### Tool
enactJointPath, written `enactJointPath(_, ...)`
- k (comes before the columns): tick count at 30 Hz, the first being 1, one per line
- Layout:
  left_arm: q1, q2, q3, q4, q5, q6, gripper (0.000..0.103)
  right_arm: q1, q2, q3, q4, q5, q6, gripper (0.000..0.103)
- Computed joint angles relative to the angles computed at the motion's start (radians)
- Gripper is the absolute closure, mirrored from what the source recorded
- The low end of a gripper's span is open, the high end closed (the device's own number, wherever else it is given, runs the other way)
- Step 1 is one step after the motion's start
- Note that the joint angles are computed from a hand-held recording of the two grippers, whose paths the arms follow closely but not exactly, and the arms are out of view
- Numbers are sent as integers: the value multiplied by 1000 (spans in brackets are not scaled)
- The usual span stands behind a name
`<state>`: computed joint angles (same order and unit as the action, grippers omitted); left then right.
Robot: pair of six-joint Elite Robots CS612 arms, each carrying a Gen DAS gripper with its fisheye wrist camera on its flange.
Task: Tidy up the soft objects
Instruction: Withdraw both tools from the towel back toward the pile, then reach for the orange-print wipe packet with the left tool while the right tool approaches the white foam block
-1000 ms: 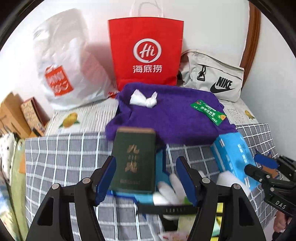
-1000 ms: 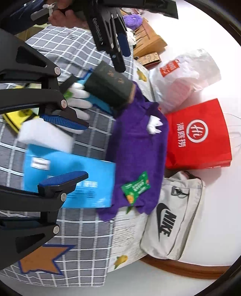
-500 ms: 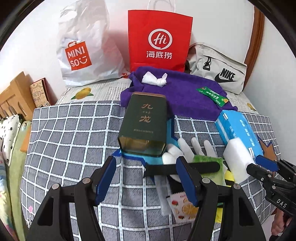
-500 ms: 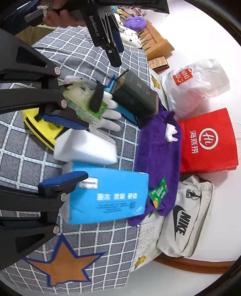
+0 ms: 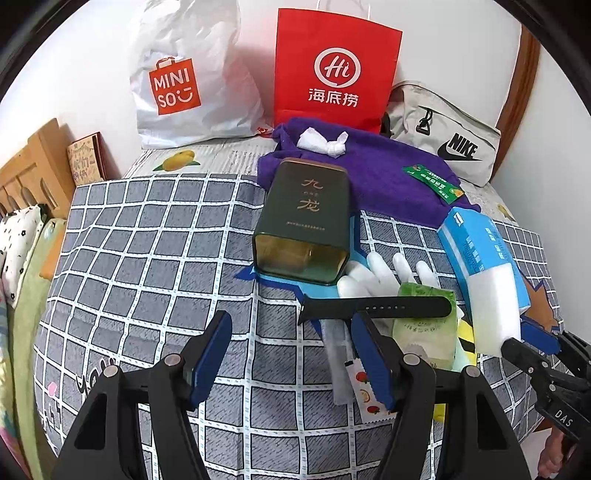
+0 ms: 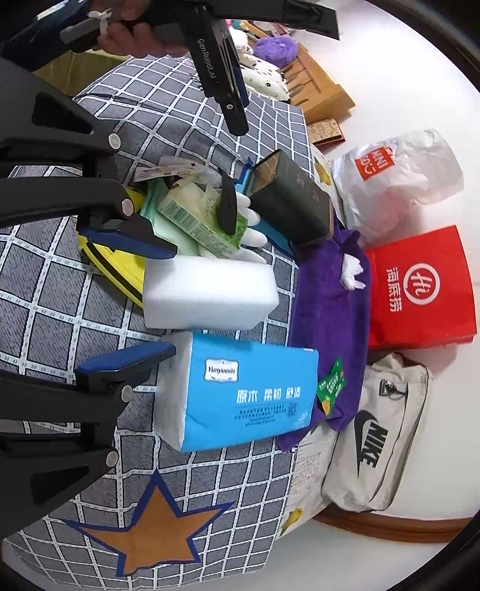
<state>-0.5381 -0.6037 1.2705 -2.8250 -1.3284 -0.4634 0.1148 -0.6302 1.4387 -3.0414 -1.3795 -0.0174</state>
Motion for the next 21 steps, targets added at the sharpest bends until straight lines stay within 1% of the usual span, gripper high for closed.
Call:
enactJointPath(4, -1, -2, 4, 7, 0, 0, 38, 9, 9, -12, -11, 1, -23, 57)
enactJointPath(6, -2, -3, 5, 8, 1, 2, 38, 19, 18, -30, 5, -25, -45, 57)
enactJointPath(9, -3, -4, 5, 8, 0, 1, 38, 28, 29, -52, 36, -22, -61, 56)
enactJointPath(11, -4, -5, 7, 6, -2, 4, 38, 42, 36, -60, 39, -76, -74, 49)
enactJointPath(12, -4, -5, 7, 5, -3, 5, 38, 47, 39, -63, 36, -96, -82, 48)
enactJointPath(14, -5, -5, 8, 2, -6, 9, 38, 49, 42, -64, 37, -99, -84, 46)
enactJointPath(15, -6, -4, 8, 2, -7, 11, 38, 50, 43, -62, 28, -102, -81, 48)
enactJointPath(16, -6, -3, 7, 3, -9, 13, 38, 51, 44, -58, 10, -112, -79, 56)
enactJointPath(17, -6, -3, 6, 5, -10, 13, 38, 53, 44, -54, -5, -128, -85, 58)
enactJointPath(18, -6, -2, 5, 8, -12, 15, 38, 55, 42, -51, -10, -140, -95, 58)
enactJointPath(21, -6, 3, -2, 19, -18, 23, 38, 54, 36, -35, -45, -144, -121, 60)
